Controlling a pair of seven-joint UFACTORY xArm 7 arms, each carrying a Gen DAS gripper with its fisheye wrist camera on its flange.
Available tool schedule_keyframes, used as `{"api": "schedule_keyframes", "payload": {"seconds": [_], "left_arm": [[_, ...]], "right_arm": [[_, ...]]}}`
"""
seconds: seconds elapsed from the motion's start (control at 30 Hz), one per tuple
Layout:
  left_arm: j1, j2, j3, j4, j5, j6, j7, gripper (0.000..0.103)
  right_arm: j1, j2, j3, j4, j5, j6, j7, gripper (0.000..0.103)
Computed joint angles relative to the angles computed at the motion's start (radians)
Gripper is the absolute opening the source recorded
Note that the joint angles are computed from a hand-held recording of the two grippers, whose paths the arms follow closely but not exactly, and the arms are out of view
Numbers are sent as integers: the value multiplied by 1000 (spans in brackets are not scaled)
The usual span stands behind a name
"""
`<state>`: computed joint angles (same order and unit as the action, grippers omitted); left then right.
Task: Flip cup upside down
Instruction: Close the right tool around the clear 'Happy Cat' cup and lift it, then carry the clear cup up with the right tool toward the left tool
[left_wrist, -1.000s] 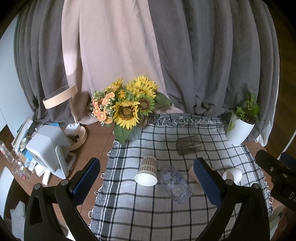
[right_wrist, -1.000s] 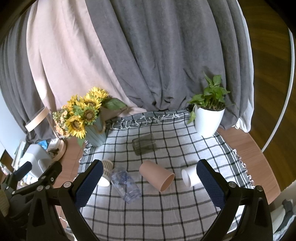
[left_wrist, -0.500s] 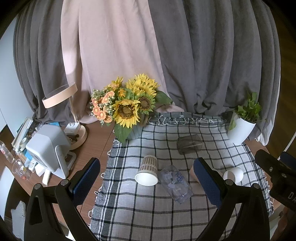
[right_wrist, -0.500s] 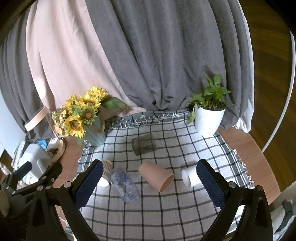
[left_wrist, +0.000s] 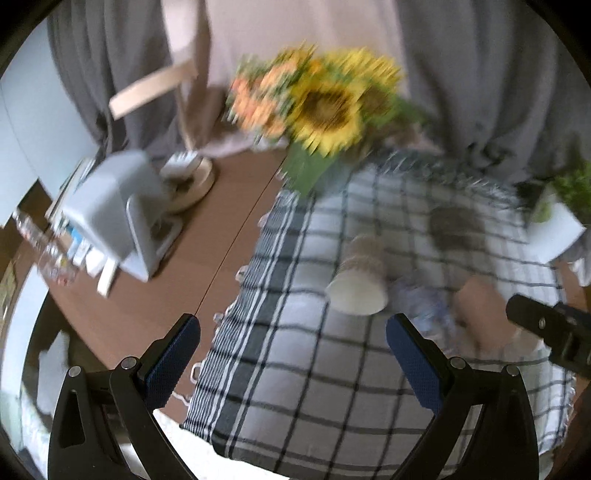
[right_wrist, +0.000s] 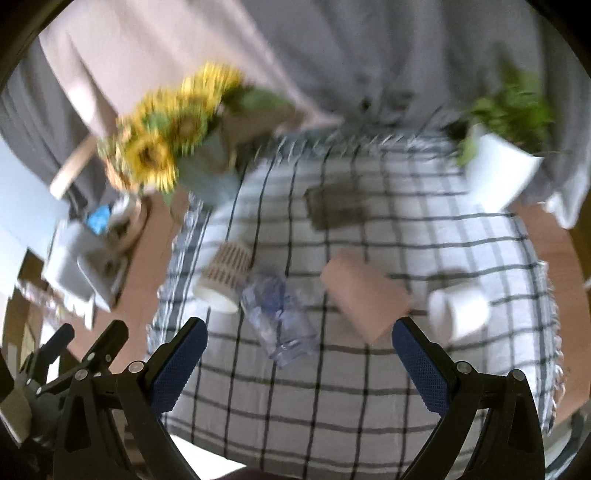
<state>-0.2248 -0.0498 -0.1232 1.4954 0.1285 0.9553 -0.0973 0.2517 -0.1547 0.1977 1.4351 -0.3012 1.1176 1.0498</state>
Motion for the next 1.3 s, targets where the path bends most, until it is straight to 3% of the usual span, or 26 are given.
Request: {"api": "schedule_keyframes", "payload": {"seconds": [0.2,0.4,0.57,0.73,0.8,1.03,1.3], "left_arm": [[3,64,9,15,33,98,-101,103],[-9,119,14,20,55,132,-160,103],[-16,161,20,45,48,160,-170,103],[-22,178,26,53,61,166,-175,103],[-23,179,28,53,64,164,-171,103],[-11,144,31,17,49,112,-128,102],[10,98,27,-8,-21,91,-7,102]], "right_arm": [[16,204,-42,154,117,35,-233,97],[28,387,-74,327,213,169,-413,93],[35,495,-94,428,250,254,-493,90],[42,561,-112,485,254,292,-519,81],[33,564,-112,476,281,284,-521,74],[30,477,-116,378,297,221,-478,73],[10,171,-98,57,348,53,-259,74]]}}
